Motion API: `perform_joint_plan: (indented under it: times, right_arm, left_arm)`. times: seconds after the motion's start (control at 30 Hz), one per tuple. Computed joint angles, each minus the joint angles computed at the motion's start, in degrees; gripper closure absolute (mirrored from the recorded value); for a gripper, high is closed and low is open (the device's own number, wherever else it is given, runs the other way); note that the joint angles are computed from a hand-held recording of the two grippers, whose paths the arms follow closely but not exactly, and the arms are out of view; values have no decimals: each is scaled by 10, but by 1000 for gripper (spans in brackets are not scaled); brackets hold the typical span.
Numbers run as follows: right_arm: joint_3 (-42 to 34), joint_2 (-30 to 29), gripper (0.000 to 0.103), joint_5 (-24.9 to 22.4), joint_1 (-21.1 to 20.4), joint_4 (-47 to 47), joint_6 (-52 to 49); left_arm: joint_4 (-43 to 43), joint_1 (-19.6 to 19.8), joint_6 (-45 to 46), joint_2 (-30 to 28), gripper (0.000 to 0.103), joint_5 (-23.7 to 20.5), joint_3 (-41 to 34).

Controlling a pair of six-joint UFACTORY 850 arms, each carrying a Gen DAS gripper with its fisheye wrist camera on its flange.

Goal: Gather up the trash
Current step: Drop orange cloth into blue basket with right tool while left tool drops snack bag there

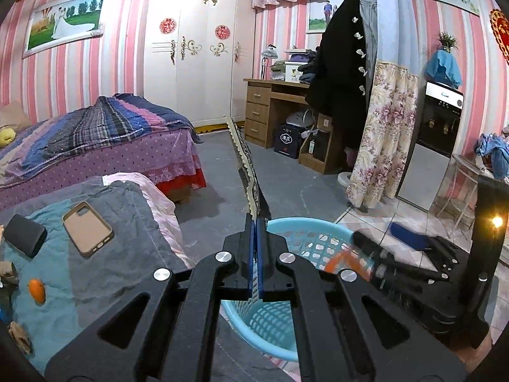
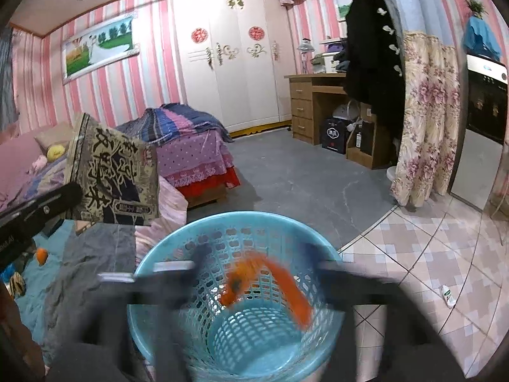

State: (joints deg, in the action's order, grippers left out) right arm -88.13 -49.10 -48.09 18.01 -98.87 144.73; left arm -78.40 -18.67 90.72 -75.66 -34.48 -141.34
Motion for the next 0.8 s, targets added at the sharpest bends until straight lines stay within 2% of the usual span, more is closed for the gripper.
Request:
perform_joint_plan:
  times: [0.2,0.3,0.33,0.4,0.47,0.57,0.8]
  right_arm:
    - [16,8,24,-25,0,-5,33]
    - [21,11,24,-18,-4,-11,50]
    - [21,11,24,-20,-4,-11,52]
    - [22,12,24,-29,-3,-12,62]
    - [21,11,24,-25,-4,-17,70]
    - [2,1,24,13,-8,-21,49]
    - [-50,-25,24,33,3,-35,-1]
  left_arm:
    - [60,-6,-77,-37,103,-11,-65]
    - [77,-8,-93,-47,101,-21,-82]
    - [82,-9,-99,-47,97,-22,-84]
    - [83,-9,-112,-47,58,-10,-83]
    - [53,-6,-87,-32,57,7,-57]
    - [45,1,-92,-29,57,17,-56]
    - [66,37,-118,-19,57,48,-44]
